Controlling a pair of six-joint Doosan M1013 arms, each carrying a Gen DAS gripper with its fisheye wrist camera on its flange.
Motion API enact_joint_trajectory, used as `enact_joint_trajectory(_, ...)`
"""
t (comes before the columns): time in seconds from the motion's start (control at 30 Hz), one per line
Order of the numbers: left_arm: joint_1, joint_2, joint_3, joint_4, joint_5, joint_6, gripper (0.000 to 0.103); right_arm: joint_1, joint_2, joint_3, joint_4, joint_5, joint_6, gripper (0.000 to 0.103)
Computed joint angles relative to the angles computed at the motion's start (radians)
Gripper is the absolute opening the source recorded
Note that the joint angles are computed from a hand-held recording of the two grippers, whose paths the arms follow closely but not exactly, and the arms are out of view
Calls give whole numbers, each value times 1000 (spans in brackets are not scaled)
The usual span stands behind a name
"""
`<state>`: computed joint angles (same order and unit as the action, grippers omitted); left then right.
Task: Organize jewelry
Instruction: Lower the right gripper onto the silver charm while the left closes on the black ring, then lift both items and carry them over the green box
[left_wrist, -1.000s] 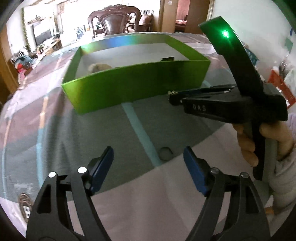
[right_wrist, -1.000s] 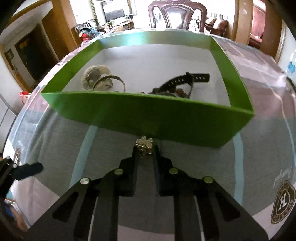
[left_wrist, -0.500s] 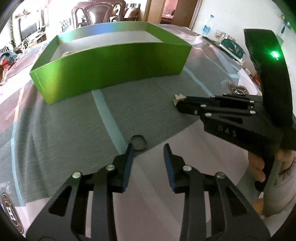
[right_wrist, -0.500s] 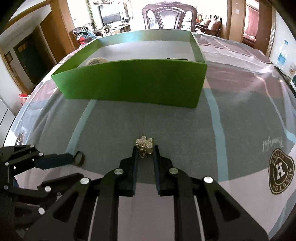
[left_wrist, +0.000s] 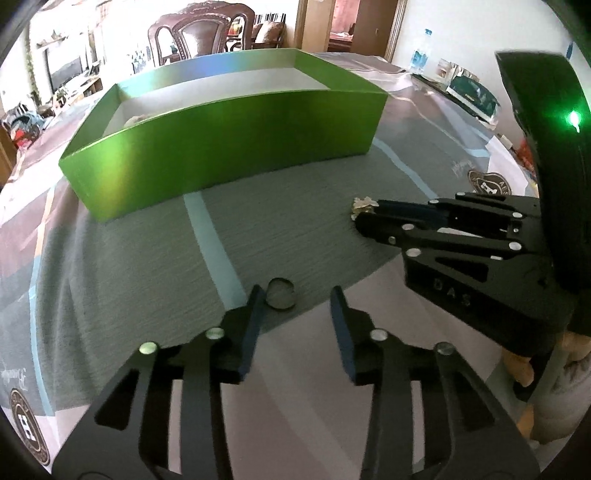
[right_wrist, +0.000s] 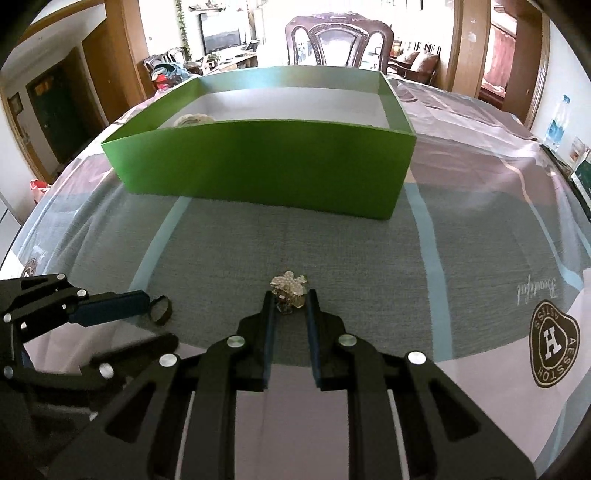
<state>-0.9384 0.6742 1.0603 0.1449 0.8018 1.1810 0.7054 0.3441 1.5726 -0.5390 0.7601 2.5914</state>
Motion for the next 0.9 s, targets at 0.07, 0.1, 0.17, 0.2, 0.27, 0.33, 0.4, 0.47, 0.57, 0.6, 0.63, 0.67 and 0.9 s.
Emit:
enact_joint_trajectory(0.07, -5, 4, -5, 30, 4, -15, 39, 0, 2, 1, -21, -6, 14, 18)
enact_joint_trajectory(0.1, -6, 6, -7, 41, 4, -22, 39, 1, 5, -2, -28, -5, 18, 18)
enact_joint_trajectory(0.17, -5, 4, -3, 47, -1, -27, 38, 3, 6, -1, -40, -4, 17, 18)
enact_joint_trajectory(0.2, -5, 4, -2, 60, -2, -38, 31, 4, 6, -1, -40, -4, 13, 18)
enact_joint_trajectory(0.27, -5, 0, 6, 88, -2, -63, 21, 1, 3, 2, -27, -16, 3, 17)
enact_joint_trajectory(0.33, 4, -8, 17, 59, -15, -56, 19, 2, 2, 2, -18, -18, -11, 17)
enact_joint_trajectory(0.4, 9, -13, 24, 64, -14, -74, 19, 5, 2, -1, -8, -15, -27, 17)
enact_joint_trajectory(0.47, 11, -18, 33, 82, -11, -96, 19, 7, 0, -1, -1, -17, -40, 16)
enact_joint_trajectory(0.57, 14, -27, 45, 103, -8, -129, 19, 9, -10, 2, 33, -35, -70, 12)
enact_joint_trajectory(0.6, 14, -32, 52, 122, -8, -151, 19, 10, -12, 2, 44, -43, -78, 11)
enact_joint_trajectory(0.63, 13, -35, 57, 142, -6, -171, 19, 10, -15, 3, 55, -51, -87, 11)
enact_joint_trajectory(0.67, 13, -38, 60, 154, -6, -182, 19, 12, -15, 1, 57, -49, -90, 11)
enact_joint_trajectory(0.9, 17, -50, 79, 171, -2, -211, 19, 13, -2, -17, 91, -14, -105, 18)
